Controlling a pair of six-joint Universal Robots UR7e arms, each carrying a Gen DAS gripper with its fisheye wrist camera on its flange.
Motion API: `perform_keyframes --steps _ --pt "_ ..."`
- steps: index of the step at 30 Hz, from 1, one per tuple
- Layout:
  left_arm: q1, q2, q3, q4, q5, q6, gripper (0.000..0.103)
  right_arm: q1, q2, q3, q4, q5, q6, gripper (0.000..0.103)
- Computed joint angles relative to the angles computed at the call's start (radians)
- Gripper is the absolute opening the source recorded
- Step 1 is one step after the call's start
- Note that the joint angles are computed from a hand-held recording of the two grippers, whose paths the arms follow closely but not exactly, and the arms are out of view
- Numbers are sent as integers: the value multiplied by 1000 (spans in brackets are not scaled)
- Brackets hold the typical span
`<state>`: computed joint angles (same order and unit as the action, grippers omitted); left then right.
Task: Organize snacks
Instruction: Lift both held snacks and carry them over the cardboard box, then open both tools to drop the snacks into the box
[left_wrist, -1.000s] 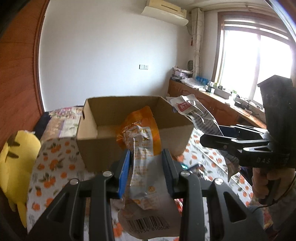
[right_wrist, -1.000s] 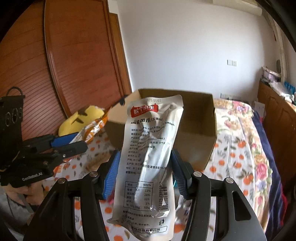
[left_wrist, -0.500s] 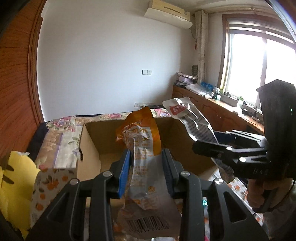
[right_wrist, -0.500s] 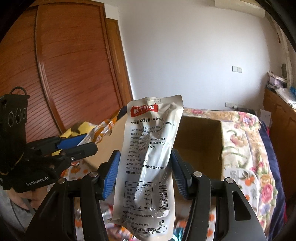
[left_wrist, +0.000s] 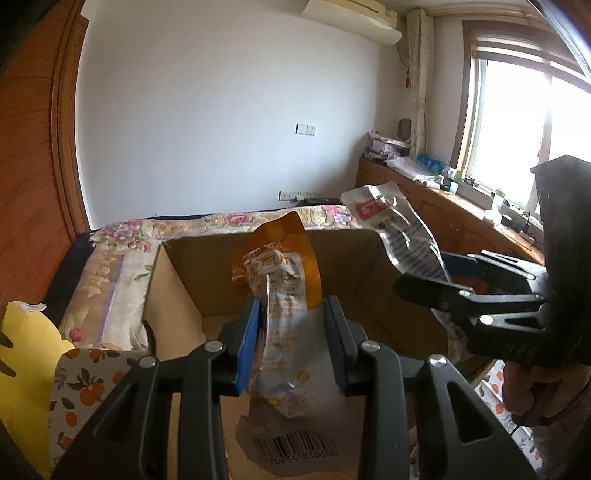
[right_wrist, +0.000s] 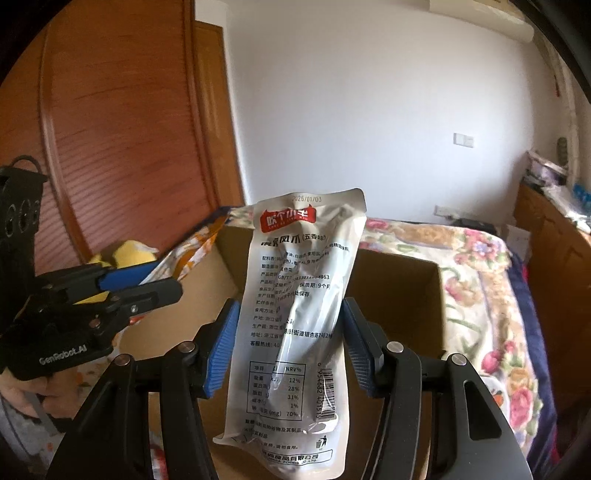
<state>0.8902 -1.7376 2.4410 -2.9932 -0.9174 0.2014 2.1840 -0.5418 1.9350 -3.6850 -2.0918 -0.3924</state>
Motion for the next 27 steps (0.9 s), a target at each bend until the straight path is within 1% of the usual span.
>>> perform_keyframes --steps 6,10,12,14,16,19,22,24,27 --pt "2 39 0 -10 12 -2 35 -7 7 -3 20 -33 8 58" --pt "12 56 -6 9 25 -13 36 -4 23 -24 47 -64 13 60" --pt "7 54 -3 15 42 -18 40 -1 28 -33 56 -81 4 63" --pt "3 46 -3 30 49 -26 44 -2 24 -33 66 -84 8 62" --pt "-8 35 -1 47 56 -37 46 -2 18 -36 98 -103 17 64" --pt "-24 3 6 79 66 -46 50 0 15 -30 111 -114 33 65" --pt "-45 -40 12 132 80 -65 52 7 2 -28 157 -136 54 71" --pt "-64 -82 20 172 88 -84 53 16 -7 -24 162 -152 75 74" --pt "-96 -152 36 238 112 -111 54 35 -35 5 150 -151 104 74"
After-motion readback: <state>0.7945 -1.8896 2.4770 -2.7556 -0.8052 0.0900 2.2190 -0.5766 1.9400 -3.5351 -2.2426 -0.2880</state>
